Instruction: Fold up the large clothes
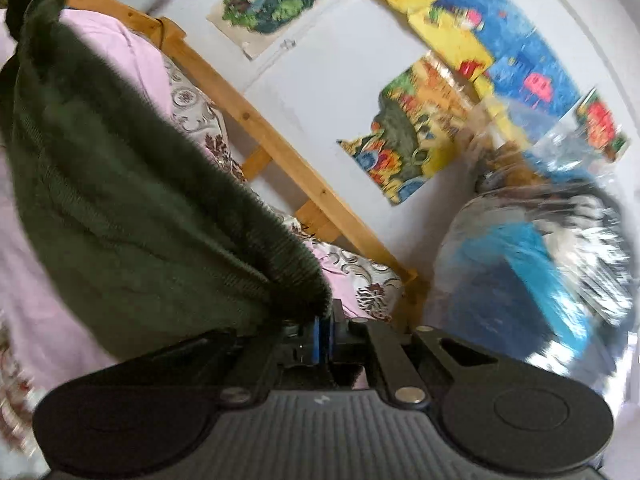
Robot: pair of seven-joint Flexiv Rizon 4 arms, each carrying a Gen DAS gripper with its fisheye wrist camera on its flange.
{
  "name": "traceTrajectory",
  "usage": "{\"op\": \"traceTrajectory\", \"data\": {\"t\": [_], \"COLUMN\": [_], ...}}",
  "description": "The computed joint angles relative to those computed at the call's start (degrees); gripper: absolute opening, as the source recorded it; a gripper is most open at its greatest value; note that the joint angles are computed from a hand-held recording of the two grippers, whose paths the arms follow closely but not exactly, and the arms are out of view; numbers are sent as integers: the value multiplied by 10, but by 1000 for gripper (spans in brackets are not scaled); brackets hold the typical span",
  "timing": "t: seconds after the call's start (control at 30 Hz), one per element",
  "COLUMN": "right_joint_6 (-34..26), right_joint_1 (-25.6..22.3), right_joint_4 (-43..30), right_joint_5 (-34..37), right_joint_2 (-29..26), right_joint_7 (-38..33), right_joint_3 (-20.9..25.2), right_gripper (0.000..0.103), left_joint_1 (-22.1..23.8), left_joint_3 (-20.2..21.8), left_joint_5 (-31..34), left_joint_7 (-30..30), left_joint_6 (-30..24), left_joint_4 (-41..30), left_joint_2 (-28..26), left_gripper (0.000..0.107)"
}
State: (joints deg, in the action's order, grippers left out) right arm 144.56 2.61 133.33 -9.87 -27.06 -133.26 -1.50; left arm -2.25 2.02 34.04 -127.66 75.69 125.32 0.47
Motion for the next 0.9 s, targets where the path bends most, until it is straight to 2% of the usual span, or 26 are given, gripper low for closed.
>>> {"op": "traceTrajectory", "data": {"t": [0.03, 0.13, 0.23, 0.37, 0.47, 0.67, 0.77, 0.83, 0.87, 0.9], "right_joint_6": [-44, -158, -226, -339, -370, -417, -430, -427, -419, -410], "right_joint_1": [-2, 3, 40, 34, 20, -45, -68, -83, -94, -104], "right_joint_4": [-28, -100, -168, -252, -298, -364, -384, -393, -392, -390], "right_joint_5": [-12, -32, -19, -52, -67, -125, -137, -143, -145, -149], "right_joint_2": [-2, -20, -62, -116, -152, -190, -206, -217, -219, -222], "right_joint_7": [26, 78, 76, 111, 141, 181, 194, 199, 202, 205], "right_joint_3": [1, 0, -30, -23, -8, 72, 103, 123, 135, 146], "right_gripper": [4, 5, 5, 5, 6, 7, 8, 9, 10, 14], "left_joint_1": [7, 23, 25, 37, 69, 144, 164, 174, 179, 181], "left_joint_3": [1, 5, 12, 5, -22, -93, -106, -121, -134, -147], "left_joint_5": [-49, -137, -166, -217, -287, -462, -547, -608, -643, -675], "left_joint_7": [43, 126, 186, 287, 377, 549, 590, 625, 648, 668], "left_joint_6": [-4, -6, -13, -30, -33, -59, -62, -27, 7, 42], "left_joint_4": [-9, -45, -91, -122, -128, -98, -84, -58, -37, -18], "left_joint_2": [-23, -93, -161, -214, -234, -222, -215, -206, -200, -194], "left_gripper": [9, 11, 13, 17, 20, 33, 45, 57, 75, 88]}}
